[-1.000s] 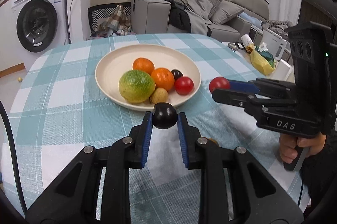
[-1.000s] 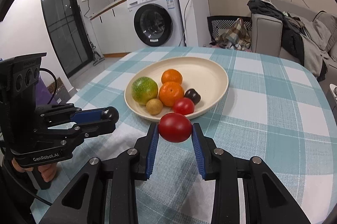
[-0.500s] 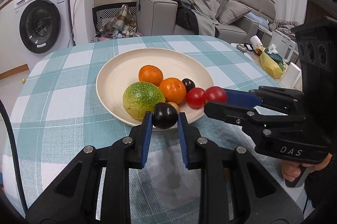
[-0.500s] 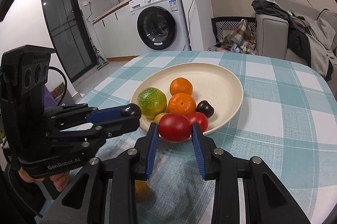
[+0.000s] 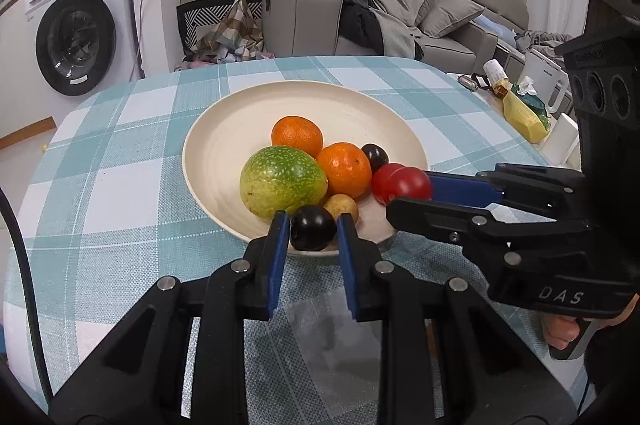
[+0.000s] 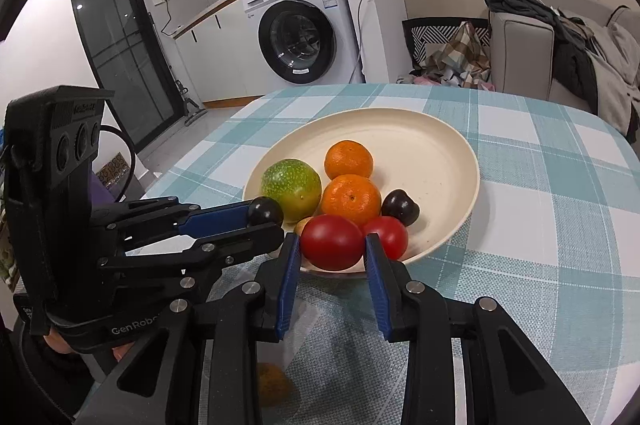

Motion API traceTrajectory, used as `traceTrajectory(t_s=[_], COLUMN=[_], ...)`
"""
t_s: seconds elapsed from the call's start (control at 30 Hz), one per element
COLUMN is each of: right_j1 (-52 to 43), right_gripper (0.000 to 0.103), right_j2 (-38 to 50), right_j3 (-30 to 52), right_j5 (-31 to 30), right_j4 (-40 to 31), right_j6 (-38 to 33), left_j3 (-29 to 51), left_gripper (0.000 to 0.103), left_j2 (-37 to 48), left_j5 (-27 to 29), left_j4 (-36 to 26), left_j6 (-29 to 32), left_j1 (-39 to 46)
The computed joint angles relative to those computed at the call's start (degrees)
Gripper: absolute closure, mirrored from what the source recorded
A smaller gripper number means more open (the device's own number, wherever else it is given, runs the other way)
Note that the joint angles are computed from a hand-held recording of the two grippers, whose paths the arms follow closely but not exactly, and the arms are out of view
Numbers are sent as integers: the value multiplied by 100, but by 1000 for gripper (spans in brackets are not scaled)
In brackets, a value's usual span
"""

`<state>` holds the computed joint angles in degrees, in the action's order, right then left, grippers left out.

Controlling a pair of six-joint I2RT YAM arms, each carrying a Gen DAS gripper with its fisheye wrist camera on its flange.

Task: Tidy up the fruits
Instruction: 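Carry the plum and tomato onto the plate and open both grippers, then grasp and lift the small brown round fruit with the right gripper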

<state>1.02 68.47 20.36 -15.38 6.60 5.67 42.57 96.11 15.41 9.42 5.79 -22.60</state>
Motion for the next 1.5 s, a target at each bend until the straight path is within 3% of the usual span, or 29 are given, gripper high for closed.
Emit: traceTrajectory(t_s=[0.13,0.23,0.3,0.37,0.43,0.5,0.53,0.6,0.67,0.87,1.13,1.2,1.23,1.27,1.3,1.5], right_j1=[-23,-5,-19,-87,-188,-244,-280,-326,-354,-362,60,404,459,485,504,516], right_gripper=[69,62,57,53,49,40,32,27,13,2,3,18,37,45,45,64], right_j2=[15,-116,-292,-455,-647,-789,-872,-1001,-1166,-1415,-1612,-1556,-1485,-1356,-1229,-1099], right_j3=[9,-30,-105,-142,-204,-253,-295,-327,-362,-285,-433,-430,-401,-361,-329,-336], right_j5=[-1,100,165,152,119,174,180,188,183,-119,-342,-39,-34,-60,-56,-300], right_j4=[-19,-50,-47,-143,-272,-392,-428,-569,-680,-1388,-1981,-1953,-1960,-1969,-1975,-1986], right_j6=[19,-29,-78,-118,-134,-177,-217,-290,-322,-499,-887,-888,-920,-935,-944,-1089], left_j3=[-16,-145,-259,-402,-597,-720,-788,-857,-924,-1263,-1643,-1647,-1597,-1519,-1456,-1450], left_gripper=[81,77,57,45,40,26,24,22,19,3,7,28,35,49,62,79], left_j2=[-21,-124,-219,-354,-536,-645,-725,-830,-935,-1337,-1807,-1840,-1790,-1707,-1630,-1581], left_j5=[-26,33,8,-17,-10,-94,-119,-145,-178,-40,316,401,368,362,416,536], left_j4=[9,84,127,193,351,451,475,461,406,323,106,43,-40,-166,-265,-271], left_j6=[-15,-12,-4,4,0,-38,-55,-72,-121,-166,96,158,191,234,269,292], left_j1=[-20,-6,-8,-12,13,14,17,51,114,399,637,619,567,524,507,463])
